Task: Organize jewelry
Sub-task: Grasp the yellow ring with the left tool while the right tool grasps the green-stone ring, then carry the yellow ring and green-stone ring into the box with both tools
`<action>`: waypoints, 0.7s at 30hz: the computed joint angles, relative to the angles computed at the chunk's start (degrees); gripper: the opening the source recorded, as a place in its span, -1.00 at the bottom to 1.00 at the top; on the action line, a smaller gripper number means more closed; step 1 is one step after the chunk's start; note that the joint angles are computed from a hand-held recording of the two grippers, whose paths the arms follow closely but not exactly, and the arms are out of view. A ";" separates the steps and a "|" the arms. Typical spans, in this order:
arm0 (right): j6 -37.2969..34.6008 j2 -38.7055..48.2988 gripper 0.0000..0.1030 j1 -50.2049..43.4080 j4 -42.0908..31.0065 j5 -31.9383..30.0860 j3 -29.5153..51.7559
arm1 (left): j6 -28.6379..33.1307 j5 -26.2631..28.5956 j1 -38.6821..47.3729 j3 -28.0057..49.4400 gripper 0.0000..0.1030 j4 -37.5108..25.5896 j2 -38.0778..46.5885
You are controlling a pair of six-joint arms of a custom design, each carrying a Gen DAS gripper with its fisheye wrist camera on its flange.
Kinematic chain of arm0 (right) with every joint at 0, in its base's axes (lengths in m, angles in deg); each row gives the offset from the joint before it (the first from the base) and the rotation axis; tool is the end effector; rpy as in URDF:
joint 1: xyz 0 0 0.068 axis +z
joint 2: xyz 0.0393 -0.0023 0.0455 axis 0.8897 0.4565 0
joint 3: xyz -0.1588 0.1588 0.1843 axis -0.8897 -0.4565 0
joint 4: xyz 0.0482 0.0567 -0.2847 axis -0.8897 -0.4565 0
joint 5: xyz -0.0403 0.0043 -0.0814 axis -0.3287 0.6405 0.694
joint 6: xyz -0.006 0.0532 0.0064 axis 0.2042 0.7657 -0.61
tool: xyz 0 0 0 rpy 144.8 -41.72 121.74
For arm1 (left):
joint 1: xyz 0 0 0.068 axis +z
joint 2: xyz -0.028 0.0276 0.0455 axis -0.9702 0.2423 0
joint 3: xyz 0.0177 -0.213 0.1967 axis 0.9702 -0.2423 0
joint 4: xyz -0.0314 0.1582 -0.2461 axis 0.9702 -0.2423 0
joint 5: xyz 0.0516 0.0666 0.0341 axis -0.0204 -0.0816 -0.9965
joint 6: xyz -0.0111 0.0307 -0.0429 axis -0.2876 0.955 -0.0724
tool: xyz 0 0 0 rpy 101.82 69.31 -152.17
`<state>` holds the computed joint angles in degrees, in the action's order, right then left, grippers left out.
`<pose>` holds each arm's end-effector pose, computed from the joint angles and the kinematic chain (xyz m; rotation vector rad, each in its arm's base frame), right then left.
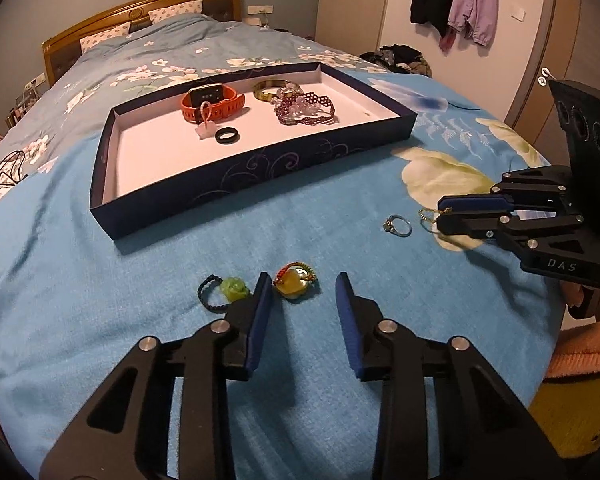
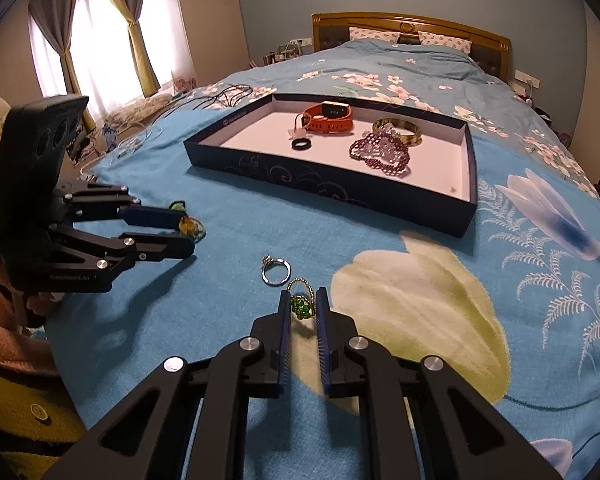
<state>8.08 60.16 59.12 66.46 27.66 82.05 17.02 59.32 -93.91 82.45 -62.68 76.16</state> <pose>0.2296 -0.0121 0.0376 0.1230 2.3625 0.0942 0.3612 -0.1349 0.0362 1.2703 2.1883 -0.5421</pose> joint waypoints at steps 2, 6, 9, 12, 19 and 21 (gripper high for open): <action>0.06 -0.29 -0.80 -0.49 -0.01 -0.70 -0.06 | -0.46 -0.09 0.07 0.33 -0.57 -0.21 0.13; 0.20 -0.81 -0.80 -0.74 -0.09 -0.97 -0.02 | -1.34 0.04 0.17 0.73 -0.61 -0.25 0.37; 0.57 -1.17 -0.80 -1.01 0.32 -1.38 -0.21 | -1.93 0.02 0.16 -0.02 -0.62 0.92 0.15; 1.05 -1.58 -0.80 -1.27 0.70 -1.79 -0.42 | -2.28 0.85 0.24 -0.84 -0.62 1.66 -0.42; 1.54 -4.44 -0.80 -2.09 1.14 -2.45 -1.25 | -3.46 3.87 1.26 -3.05 -0.62 3.97 -3.54; 1.80 -4.95 -0.80 -2.51 1.49 -2.86 -1.36 | -3.99 4.75 1.59 -3.33 -0.62 4.48 -4.50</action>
<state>9.88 55.20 56.60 67.96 24.80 80.69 13.03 64.06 -92.31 79.12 -58.20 71.65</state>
